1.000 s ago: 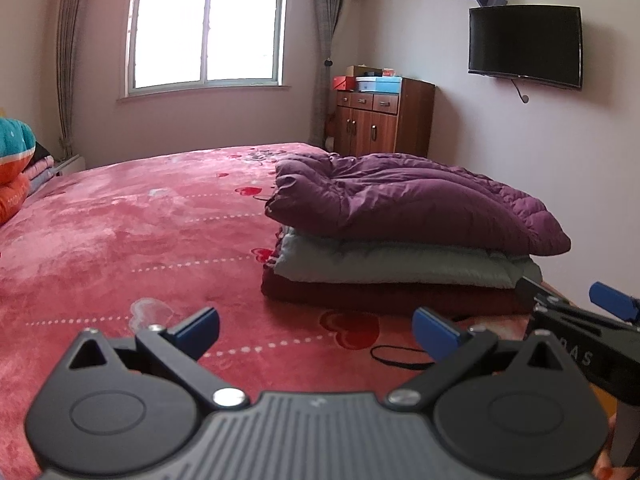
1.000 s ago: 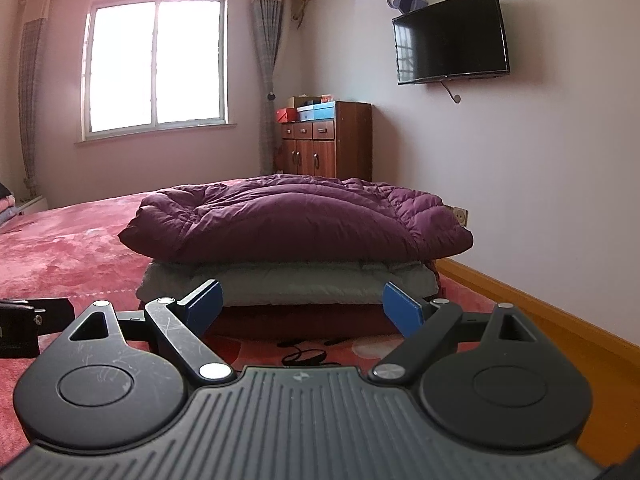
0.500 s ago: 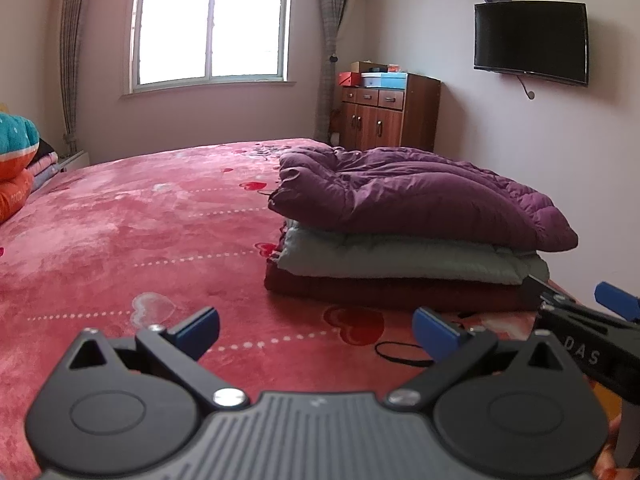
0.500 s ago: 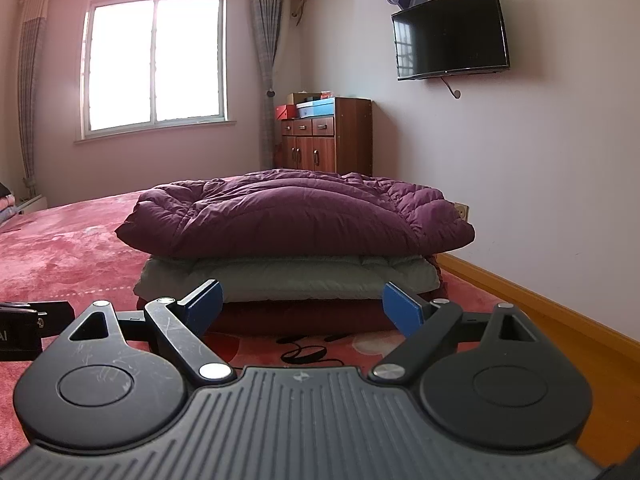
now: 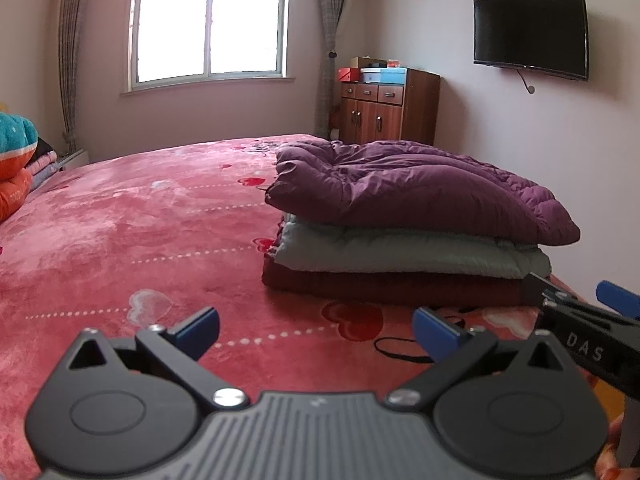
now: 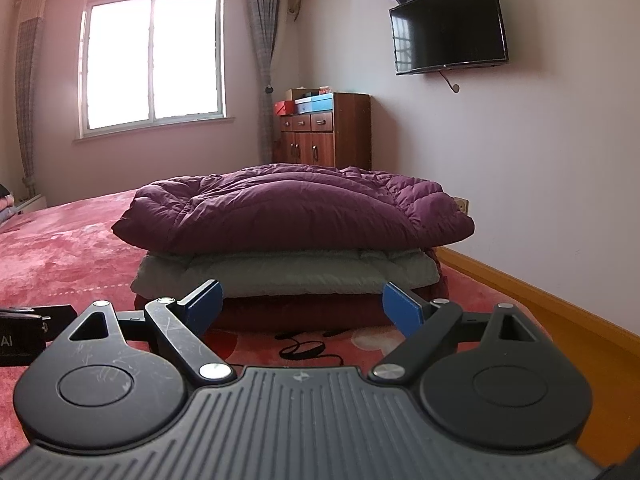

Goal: Fold large clothes

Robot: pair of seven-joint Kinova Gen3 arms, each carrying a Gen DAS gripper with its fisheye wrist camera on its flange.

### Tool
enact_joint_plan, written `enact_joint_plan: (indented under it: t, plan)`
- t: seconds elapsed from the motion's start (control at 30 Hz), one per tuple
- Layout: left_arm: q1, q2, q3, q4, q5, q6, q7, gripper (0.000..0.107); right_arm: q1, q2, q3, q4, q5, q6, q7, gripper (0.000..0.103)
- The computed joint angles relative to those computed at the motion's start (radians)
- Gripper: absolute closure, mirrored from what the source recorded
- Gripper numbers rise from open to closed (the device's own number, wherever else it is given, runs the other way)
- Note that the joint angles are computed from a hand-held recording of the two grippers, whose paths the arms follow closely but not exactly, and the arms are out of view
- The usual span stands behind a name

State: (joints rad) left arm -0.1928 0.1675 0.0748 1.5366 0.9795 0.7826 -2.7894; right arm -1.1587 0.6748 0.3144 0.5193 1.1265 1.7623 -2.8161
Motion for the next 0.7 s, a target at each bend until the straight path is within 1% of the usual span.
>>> enact_joint_plan:
  t: [0.23,0.7]
  plan:
    - [0.001,0.005,0.001,0.0,-0.006,-0.003,0.004,0.005,0.002,-0.005,-0.004,0.008,-0.004,-0.004,-0.012,0.0]
    - [0.018,0.002,0.01,0.026,0.01,-0.038,-0.026,0.005,0.011,-0.029,-0.024,0.048,-0.004,-0.017,-0.061,0.0]
